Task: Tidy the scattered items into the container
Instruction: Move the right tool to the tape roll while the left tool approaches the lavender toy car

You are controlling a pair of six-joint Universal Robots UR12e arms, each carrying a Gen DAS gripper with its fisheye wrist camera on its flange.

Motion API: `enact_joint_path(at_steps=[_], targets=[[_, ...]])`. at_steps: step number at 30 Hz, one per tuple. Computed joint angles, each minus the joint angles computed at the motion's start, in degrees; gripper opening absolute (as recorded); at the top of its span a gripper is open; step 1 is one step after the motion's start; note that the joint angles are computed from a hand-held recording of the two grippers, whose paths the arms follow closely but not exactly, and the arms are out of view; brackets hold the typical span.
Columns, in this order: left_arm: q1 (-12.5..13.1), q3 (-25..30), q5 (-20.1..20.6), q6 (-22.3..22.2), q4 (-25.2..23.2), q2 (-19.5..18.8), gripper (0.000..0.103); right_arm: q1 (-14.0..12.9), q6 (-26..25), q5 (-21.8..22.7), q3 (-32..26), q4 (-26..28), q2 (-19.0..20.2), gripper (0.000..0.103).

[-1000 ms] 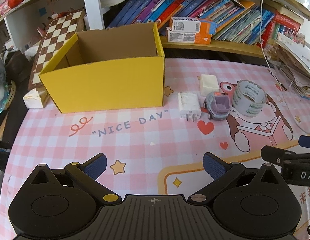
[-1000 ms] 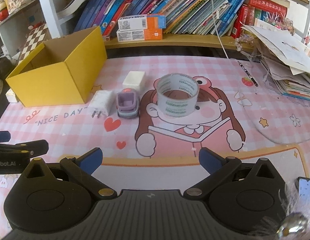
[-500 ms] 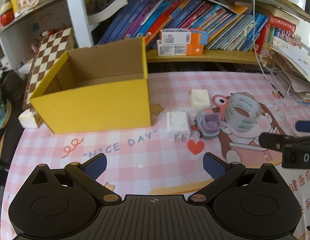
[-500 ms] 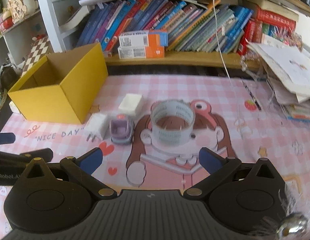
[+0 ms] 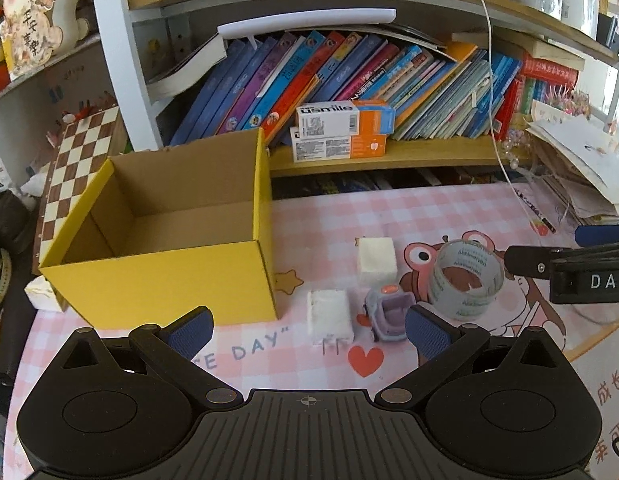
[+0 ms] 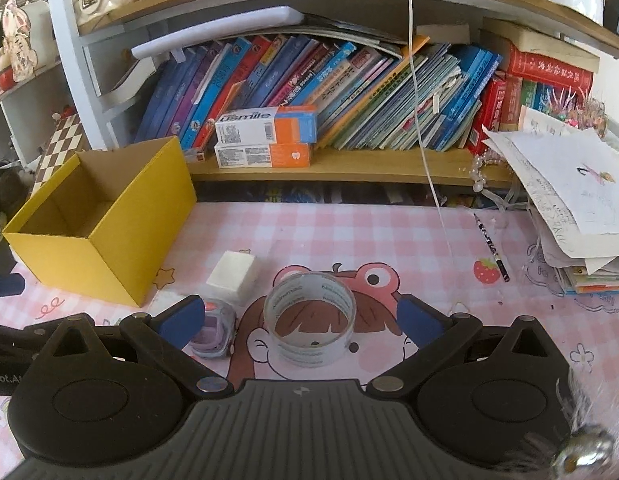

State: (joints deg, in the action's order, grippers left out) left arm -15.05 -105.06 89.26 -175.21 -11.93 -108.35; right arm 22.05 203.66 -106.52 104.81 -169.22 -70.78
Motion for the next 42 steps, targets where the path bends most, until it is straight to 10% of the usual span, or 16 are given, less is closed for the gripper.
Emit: enact_joint_path(at_steps=[10, 22, 42], targets=[[-0.75, 0.65, 0.48, 1.53, 1.19, -1.8, 0.103, -1.44, -0.61, 3.27, 0.19, 0.94, 1.06, 0.099], [-0.4, 0.94, -1.63, 2.49, 1.76, -3.53, 0.103, -3.26, 1.19, 5.7, -0.26, 4.05, 2.64, 0.057], [-1.49, 1.72, -0.77, 6.38, 2.0, -5.56, 0.101, -3.91, -0.3, 4.28, -4.72, 11.73, 6.47, 0.019]])
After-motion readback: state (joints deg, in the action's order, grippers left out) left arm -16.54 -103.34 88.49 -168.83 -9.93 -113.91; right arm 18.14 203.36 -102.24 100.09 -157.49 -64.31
